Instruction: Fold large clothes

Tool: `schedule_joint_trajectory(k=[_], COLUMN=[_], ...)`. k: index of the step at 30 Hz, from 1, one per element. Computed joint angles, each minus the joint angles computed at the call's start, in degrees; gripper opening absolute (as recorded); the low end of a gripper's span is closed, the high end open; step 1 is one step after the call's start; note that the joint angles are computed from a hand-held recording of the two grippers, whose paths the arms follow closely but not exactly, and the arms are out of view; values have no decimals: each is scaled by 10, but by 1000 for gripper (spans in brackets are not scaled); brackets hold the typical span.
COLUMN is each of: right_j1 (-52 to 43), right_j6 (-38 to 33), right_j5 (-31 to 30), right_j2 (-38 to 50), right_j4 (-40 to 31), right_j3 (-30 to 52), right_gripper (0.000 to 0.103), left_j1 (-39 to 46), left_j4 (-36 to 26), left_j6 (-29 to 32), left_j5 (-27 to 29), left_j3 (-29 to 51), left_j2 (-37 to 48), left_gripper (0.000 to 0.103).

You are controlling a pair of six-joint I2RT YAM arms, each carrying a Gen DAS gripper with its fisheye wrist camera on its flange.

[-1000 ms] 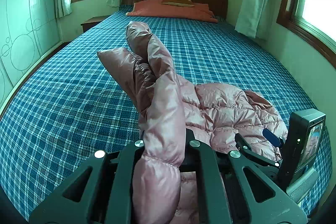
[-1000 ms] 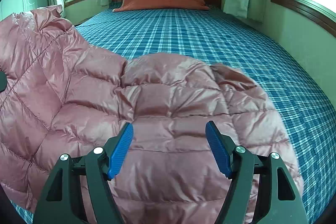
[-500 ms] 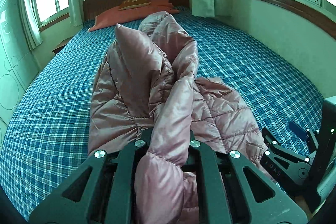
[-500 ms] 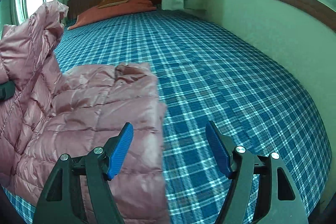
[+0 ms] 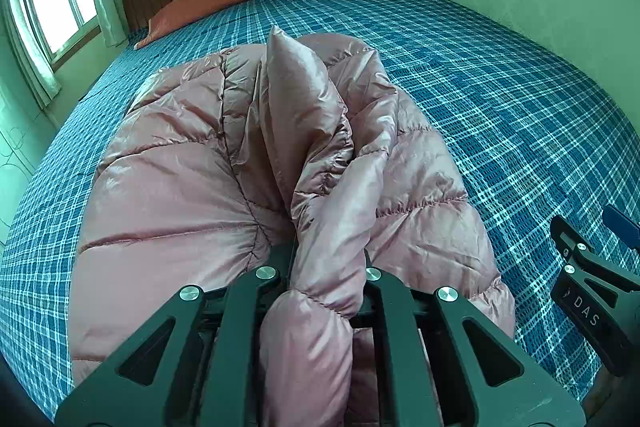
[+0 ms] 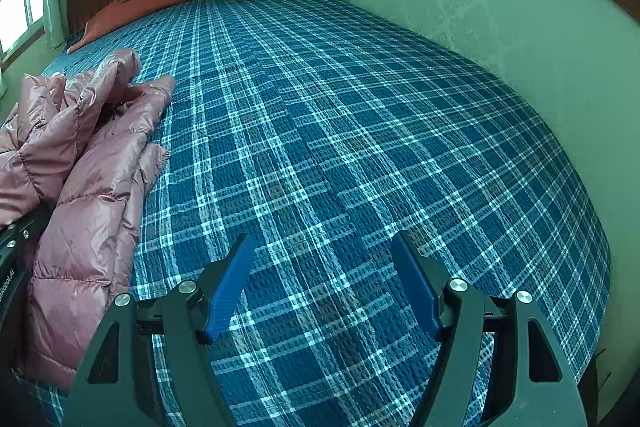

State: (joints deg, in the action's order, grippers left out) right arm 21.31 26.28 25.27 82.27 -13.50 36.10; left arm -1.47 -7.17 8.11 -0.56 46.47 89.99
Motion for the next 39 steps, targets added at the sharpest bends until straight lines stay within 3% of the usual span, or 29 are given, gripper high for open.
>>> schedule_joint_trajectory(k=[6,11,14,20,27,33,39], right_j1=[-6,-1,0,26,74,117,162], right_j6=[0,7,7,23,46,77,105], right_j5=[-12,-10,-8,11,44,67,79], right_j2=[21,11,-2,-36,-80,-94,-73], right_j4=[10,3,-3,-33,-78,-103,-119], right_j3=[0,-2,-5,-8,-16,-15,12], right_gripper=[70,70,70,70,70,70,70], left_j1=[-12,-10,-16,32,185,371,482], left_j4=[23,-9,-29,-103,-196,-232,-191], left_j6=[2,-16,-21,-25,19,44,-3], left_j5=[-19,16,31,116,251,362,388], left_j3=[-25,-26,-28,-34,-40,7,68], left_j2=[-19,-61,-94,-190,-275,-209,-58], left_gripper=[12,33,35,37,50,56,57])
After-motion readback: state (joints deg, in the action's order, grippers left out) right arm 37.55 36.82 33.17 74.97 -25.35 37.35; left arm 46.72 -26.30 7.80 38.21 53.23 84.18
